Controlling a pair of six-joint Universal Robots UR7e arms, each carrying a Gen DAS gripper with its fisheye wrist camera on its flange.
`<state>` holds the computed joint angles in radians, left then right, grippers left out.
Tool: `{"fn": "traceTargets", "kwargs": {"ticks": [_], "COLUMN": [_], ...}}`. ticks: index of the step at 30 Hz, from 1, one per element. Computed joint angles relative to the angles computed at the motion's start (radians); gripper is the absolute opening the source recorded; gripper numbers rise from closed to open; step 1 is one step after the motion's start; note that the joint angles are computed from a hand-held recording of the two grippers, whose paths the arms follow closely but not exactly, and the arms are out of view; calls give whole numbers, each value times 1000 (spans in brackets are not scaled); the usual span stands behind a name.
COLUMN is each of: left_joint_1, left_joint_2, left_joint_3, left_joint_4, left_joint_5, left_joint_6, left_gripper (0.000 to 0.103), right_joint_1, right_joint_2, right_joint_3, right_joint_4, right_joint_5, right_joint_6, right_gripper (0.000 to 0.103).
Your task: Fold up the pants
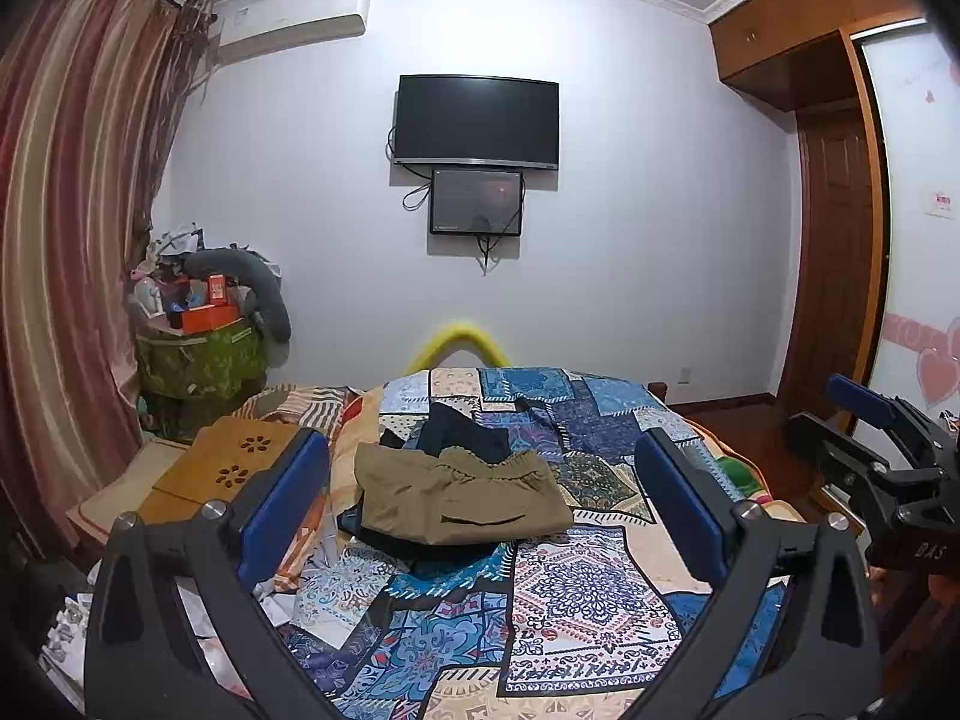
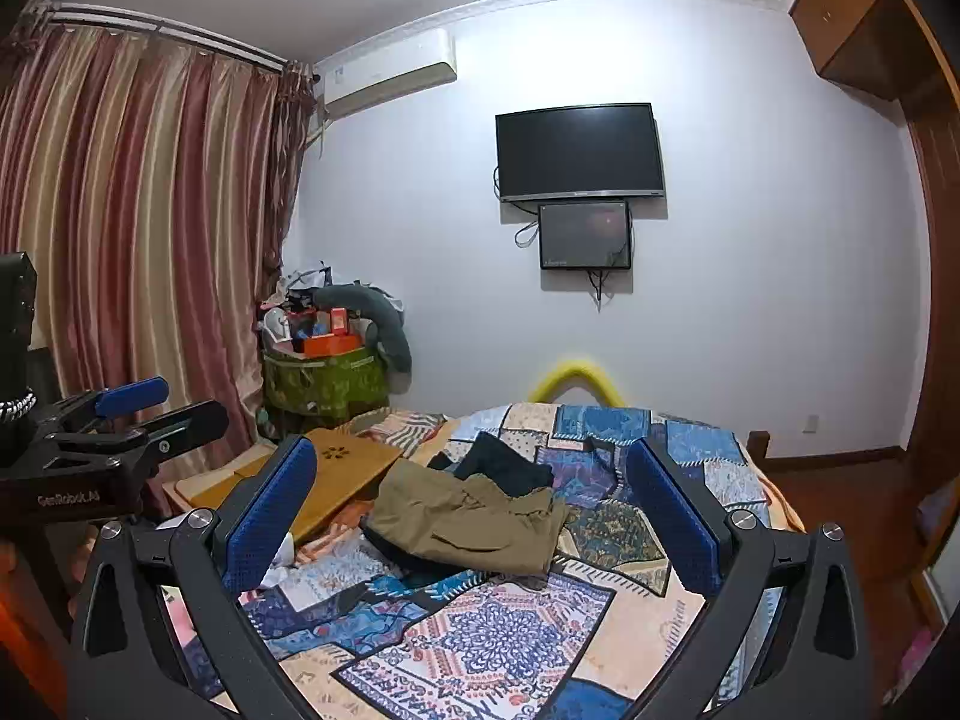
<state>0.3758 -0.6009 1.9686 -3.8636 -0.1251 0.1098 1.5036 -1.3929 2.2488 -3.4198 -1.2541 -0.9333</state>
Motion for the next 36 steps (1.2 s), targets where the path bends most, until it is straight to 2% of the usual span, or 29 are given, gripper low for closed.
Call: {"fn": "traceTargets", "kwargs": {"ticks": [19,36], "left_joint_1": [11,20], "left_joint_2": [-23,-22], "left_joint_3": [27,28], "left_joint_4": [70,83], "left_joint_5": [-26,-44], "left_joint_6": [-72,-74], "left_gripper": [103,103], "right_joint_1": [4,-3], "right_joint_2": [-9,-12], "right_joint_3": [-2,0], "right_joint_4": [16,14], "right_joint_5": [-11,-6], "right_joint_6": [6,13], "right_gripper": [103,103]}}
